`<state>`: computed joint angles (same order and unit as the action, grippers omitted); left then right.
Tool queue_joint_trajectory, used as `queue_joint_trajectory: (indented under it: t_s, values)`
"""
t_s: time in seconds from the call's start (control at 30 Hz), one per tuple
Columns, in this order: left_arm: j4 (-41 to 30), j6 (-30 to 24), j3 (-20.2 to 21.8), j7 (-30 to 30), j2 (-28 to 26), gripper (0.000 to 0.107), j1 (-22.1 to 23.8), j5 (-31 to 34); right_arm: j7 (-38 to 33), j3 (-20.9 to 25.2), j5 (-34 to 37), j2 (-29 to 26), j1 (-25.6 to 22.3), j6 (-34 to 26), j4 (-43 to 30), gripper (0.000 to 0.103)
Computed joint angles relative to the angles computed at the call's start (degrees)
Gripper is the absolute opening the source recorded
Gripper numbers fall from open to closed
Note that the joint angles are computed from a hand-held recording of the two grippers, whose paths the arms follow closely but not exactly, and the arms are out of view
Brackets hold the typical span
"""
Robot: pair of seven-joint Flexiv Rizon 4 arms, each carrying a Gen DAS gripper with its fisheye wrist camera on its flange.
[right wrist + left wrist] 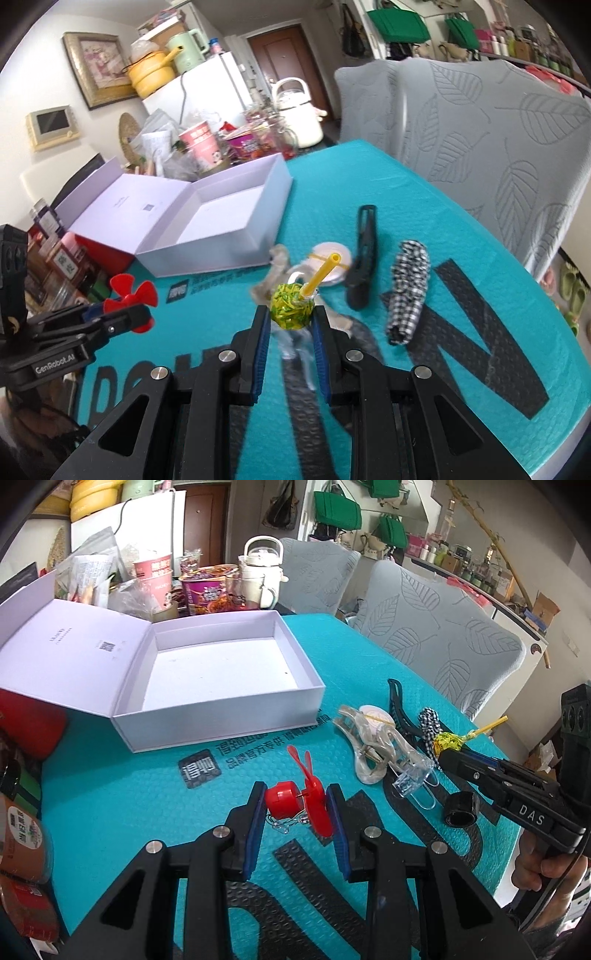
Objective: Organize rigid objects
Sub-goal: 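Grasp the green lollipop by its head with the right tool, then carry the red fan toy and the lollipop with both tools into the white box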
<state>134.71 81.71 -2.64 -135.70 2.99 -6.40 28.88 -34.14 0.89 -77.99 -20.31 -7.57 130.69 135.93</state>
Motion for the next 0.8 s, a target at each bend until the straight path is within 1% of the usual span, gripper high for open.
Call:
queue_joint_trajectory:
  t_s: [0.1,0.27,0.5,0.67,0.8]
  values:
    - [1.11,-0.5,0.3,-1.81,1.92,0.032,0.89,1.23,0.03,0.52,-0.88,0.3,0.79,0.23,-0.24,0.023]
    - [2.89,-1.94,-0.5,-3.41,5.01,0.032,3.46,2.33,0.83,1.03,-2.77,0.52,2.59,0.7,-0.95,0.023]
    - [4.64,-5.19,-3.37,-6.54,10.72,0.032,8.41,5.25,2.39,0.97,-5.73,1.29,5.61,0.74,-2.29,0.023]
    - [5.5,-4.98,-4.16,-5.68,13.27,0.032,10.79,5.12,1.82,1.37,-6.26,2.51,7.67,-0.08,-2.46,0.023]
    - [5.89,-3.35,-4.49,-4.25,13.87,0.032,12.43,4.45,2.46,1.45,-7.36,3.26,9.04,-0.92,-3.09,0.023]
